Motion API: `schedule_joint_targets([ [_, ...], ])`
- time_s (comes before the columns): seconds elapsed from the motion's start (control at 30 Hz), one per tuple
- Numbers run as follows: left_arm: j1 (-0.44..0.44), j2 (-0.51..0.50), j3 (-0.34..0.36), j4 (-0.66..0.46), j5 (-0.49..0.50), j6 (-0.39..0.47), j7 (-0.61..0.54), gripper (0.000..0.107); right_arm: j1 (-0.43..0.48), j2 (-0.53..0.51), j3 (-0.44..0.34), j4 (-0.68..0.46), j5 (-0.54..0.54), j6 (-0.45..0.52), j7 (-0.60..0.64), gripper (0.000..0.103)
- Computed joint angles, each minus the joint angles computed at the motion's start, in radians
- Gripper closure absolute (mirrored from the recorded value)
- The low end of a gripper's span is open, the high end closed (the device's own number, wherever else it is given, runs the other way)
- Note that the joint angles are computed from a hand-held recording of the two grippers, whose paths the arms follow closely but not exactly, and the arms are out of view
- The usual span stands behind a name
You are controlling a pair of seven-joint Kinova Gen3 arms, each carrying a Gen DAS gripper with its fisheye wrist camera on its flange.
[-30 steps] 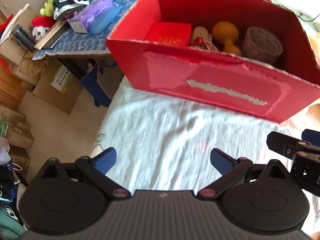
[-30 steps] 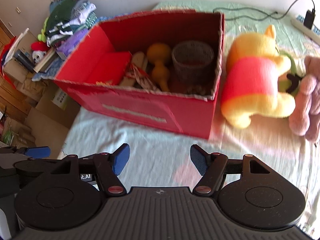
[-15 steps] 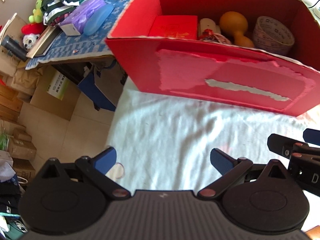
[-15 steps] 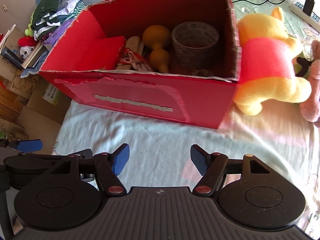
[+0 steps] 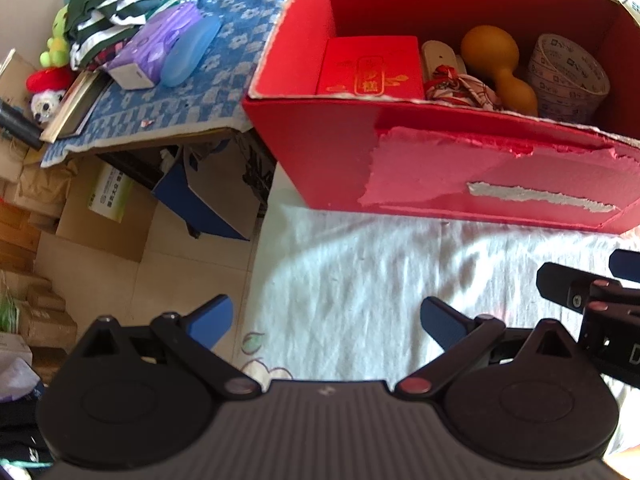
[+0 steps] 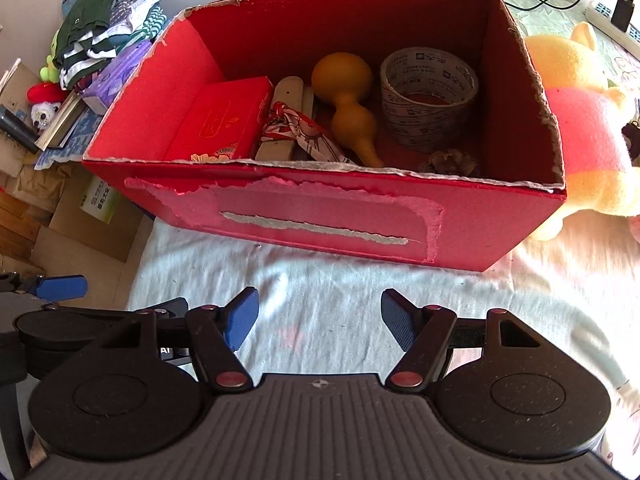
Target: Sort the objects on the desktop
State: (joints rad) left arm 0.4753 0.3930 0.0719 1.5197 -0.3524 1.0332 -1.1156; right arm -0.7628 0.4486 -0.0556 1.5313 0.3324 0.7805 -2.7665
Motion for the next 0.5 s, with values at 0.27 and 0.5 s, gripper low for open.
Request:
schedule_joint_targets([
  [0.27, -0.018, 0.007, 0.015, -0.009, 0.024, -0.02, -0.088, 0.007, -0.028, 0.001, 0.019, -0.01, 0.026, 0.037, -0.083, 0.033],
  [0.5, -0.022, 0.0, 0.021, -0.01, 0.051, -0.042, -0.145, 0.007, -0.032, -0.018, 0.016, 0.004, 0.05, 0.062, -0.147, 0.033],
])
